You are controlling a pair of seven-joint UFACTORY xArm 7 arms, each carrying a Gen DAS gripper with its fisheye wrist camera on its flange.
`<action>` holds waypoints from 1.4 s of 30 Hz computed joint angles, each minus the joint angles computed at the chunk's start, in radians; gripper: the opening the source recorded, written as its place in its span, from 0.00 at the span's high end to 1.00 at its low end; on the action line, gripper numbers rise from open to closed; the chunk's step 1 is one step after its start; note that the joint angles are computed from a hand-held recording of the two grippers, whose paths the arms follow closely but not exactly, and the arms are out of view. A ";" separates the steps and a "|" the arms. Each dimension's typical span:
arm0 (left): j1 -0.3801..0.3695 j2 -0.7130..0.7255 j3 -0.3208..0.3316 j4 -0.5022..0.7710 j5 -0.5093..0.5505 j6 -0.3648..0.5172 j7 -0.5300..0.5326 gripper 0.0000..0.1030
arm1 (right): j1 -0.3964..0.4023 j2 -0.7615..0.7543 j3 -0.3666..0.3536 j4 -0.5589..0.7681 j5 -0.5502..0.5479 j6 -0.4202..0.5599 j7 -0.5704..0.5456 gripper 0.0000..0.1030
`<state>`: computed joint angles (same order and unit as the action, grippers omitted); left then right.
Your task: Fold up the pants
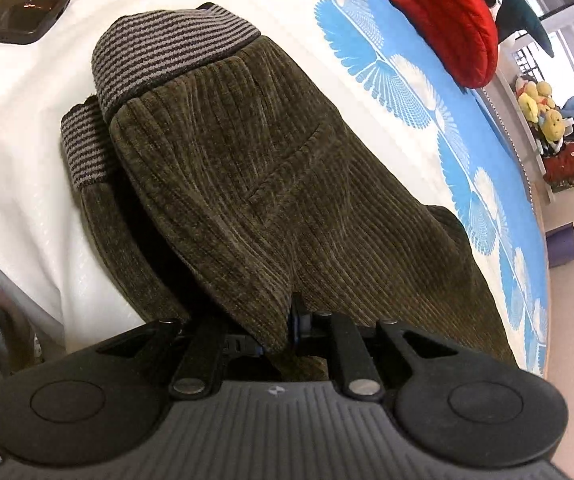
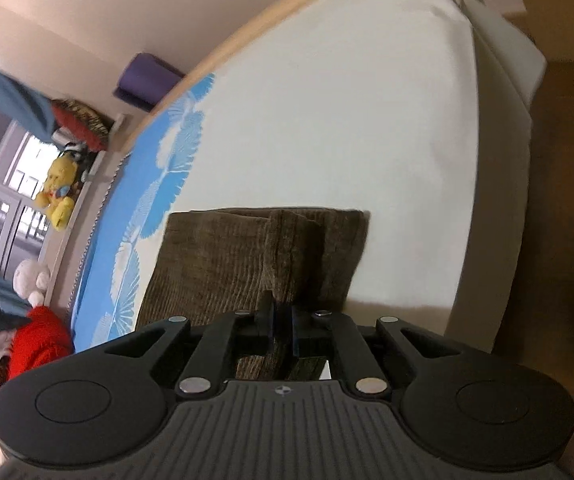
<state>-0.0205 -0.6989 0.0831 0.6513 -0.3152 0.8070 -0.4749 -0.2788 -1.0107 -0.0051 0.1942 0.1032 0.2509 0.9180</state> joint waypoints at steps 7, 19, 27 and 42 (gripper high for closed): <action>-0.007 -0.016 0.001 0.045 -0.005 -0.005 0.003 0.88 | -0.006 -0.013 0.015 0.051 -0.018 -0.026 0.019 0.94; -0.012 -0.022 0.013 -0.024 -0.015 0.001 0.017 0.84 | -0.018 -0.021 -0.016 -0.051 -0.010 -0.040 0.011 0.93; 0.046 -0.112 -0.019 -0.013 0.065 0.066 0.037 0.16 | -0.144 -0.221 0.075 -0.002 -0.073 0.291 0.077 0.22; 0.196 -0.070 -0.071 0.006 0.330 0.052 0.005 0.43 | 0.584 0.373 0.175 0.459 -0.056 -0.143 -0.123 0.28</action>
<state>0.1756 -0.7692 0.0124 0.6575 0.0149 0.8590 -0.4696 0.3048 -0.6375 0.1702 0.6528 0.0475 0.1074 0.7946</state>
